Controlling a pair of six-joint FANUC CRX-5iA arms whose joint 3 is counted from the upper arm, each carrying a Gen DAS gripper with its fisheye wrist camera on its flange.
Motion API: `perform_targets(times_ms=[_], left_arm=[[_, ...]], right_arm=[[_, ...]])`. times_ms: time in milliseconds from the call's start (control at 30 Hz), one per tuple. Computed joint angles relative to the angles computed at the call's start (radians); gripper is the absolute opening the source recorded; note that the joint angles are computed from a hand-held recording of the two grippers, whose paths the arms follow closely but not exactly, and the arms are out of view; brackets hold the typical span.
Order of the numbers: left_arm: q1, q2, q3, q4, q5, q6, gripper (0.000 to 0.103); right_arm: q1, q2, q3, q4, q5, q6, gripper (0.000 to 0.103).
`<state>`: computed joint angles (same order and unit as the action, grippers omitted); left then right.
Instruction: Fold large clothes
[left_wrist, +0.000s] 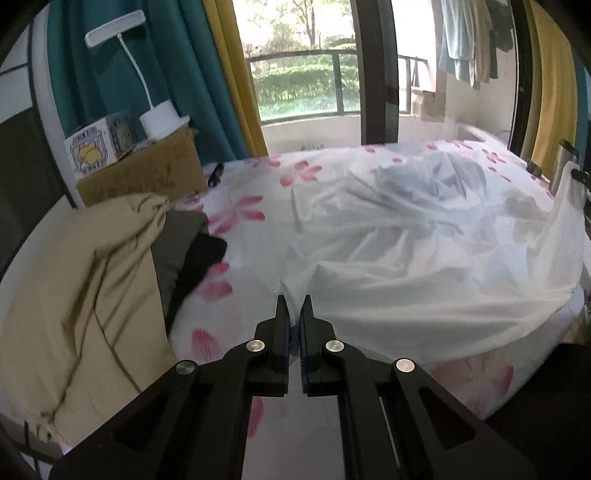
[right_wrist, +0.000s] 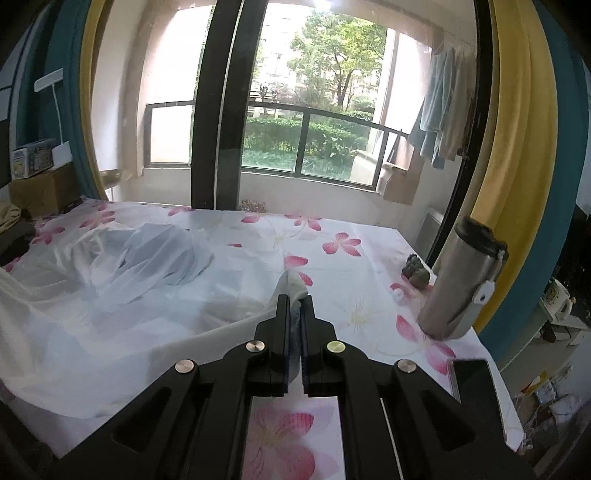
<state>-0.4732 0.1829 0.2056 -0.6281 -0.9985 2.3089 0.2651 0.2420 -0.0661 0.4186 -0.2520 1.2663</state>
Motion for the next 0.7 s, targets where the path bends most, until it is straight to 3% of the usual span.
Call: perform_targets(times_ms=[367,500,700], left_arm=[[0.066,0.058,0.091,-0.003,0.113,-0.017,0.005],[0.085,0.096,0.142,-0.007,0.119,-0.03,0.005],[0.121,0.159,0.218,0.007,0.122,-0.054,0.005]], right_arm=[[-0.004,0.074,0.133,-0.023,-0.054,0.016,0.004],[-0.012,0.122,0.187,0.032,-0.077,-0.055,0.004],[-0.025,0.199,0.311,-0.03,-0.123,-0.021,0.004]])
